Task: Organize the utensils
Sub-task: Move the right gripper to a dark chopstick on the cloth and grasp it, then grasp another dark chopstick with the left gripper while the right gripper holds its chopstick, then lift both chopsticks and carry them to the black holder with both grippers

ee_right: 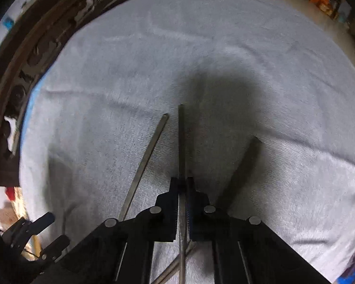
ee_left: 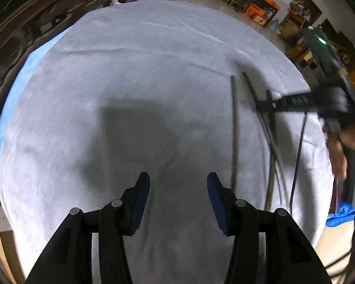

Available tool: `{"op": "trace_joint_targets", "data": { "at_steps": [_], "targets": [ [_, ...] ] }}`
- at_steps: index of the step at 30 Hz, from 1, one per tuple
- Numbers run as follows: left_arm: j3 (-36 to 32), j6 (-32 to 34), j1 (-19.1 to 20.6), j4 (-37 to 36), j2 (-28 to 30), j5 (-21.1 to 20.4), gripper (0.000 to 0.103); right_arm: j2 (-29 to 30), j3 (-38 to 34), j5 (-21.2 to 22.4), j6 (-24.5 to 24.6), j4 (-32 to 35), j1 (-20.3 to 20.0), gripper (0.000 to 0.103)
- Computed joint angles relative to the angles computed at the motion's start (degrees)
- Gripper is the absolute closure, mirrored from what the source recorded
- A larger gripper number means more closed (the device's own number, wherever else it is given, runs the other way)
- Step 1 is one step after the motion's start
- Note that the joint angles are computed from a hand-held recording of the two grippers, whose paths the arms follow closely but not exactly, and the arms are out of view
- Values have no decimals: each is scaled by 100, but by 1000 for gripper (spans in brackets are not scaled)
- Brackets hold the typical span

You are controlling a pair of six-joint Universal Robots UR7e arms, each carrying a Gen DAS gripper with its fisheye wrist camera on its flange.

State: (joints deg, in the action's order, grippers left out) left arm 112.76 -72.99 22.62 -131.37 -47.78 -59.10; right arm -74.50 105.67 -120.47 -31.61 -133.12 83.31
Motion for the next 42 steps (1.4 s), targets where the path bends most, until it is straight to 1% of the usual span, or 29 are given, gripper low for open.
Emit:
{"op": "trace_joint_targets", "data": {
  "at_steps": [3,5,6,7,9,11,13,14,15,16,18,20,22,23,25,27,29,31,32,34,35,36,37,38,42],
  "targets": [
    [-541,438,296,108,317,-232,52,-392,118,305,-100,46,-205,97],
    [-1086,675,474,580,617,-402,53,-696,182,478,-177,179,-359,97],
    [-1279,841,541,675,731,-500,53,-809,199,493,-239,223,-423,97],
    [-1572,930,608,939,885,-560,53,-914,221,468,-300,266,-482,97],
    [-2072,1090,695,1431,1148,-639,53,-1022,221,293,-363,364,-559,97],
    [-2537,1265,844,1792,1398,-901,53,-1101,245,15,-428,384,-669,97],
    [-2956,1370,952,2215,1626,-1024,55,-1106,199,-187,-474,440,-761,97],
    [-3125,1412,1004,2373,1719,-1080,57,-1109,201,-276,-506,450,-796,97],
    [-3311,1375,1062,2583,1814,-1127,61,-1112,200,-328,-530,470,-813,97],
    [-3506,1374,1079,2818,1907,-1092,63,-1110,193,-390,-553,527,-827,97],
    [-3915,1512,1124,3271,2126,-1127,64,-1080,176,-510,-596,580,-835,97],
    [-4312,1542,1184,3720,2325,-1174,67,-991,173,-688,-582,580,-812,97],
    [-4615,1636,1220,4127,2465,-1149,77,-911,162,-857,-603,575,-791,96],
    [-4773,1692,1253,4212,2559,-1147,79,-849,96,-962,-530,720,-750,96],
    [-4904,1849,1295,4375,2598,-1175,87,-713,-25,-1174,-462,928,-680,96],
    [-4980,1896,1338,4461,2611,-1244,90,-521,-242,-1438,-238,1343,-582,94],
    [-5053,1979,1363,4574,2631,-1257,90,-304,-438,-1732,18,1733,-449,94],
    [-5232,1971,1353,4752,2734,-1263,91,-99,-538,-2003,132,1868,-334,93],
    [-5368,1996,1345,4866,2817,-1259,91,-27,-529,-2136,188,1889,-277,95],
    [-5576,1996,1346,4953,2963,-1286,93,70,-540,-2286,310,1939,-184,96],
    [-5568,2005,1351,4923,2956,-1291,93,89,-547,-2320,356,1943,-164,96],
    [-5415,2010,1354,4745,2874,-1297,95,123,-547,-2289,470,1961,-116,96],
    [-5021,1897,1310,4498,2667,-1386,97,94,-540,-2172,486,1903,-134,96],
    [-4767,1801,1324,4239,2512,-1433,97,48,-504,-2009,501,1819,-165,96],
    [-3822,1559,1270,3497,1947,-1460,98,-276,-369,-1571,391,1578,-348,97]
  ]
}}
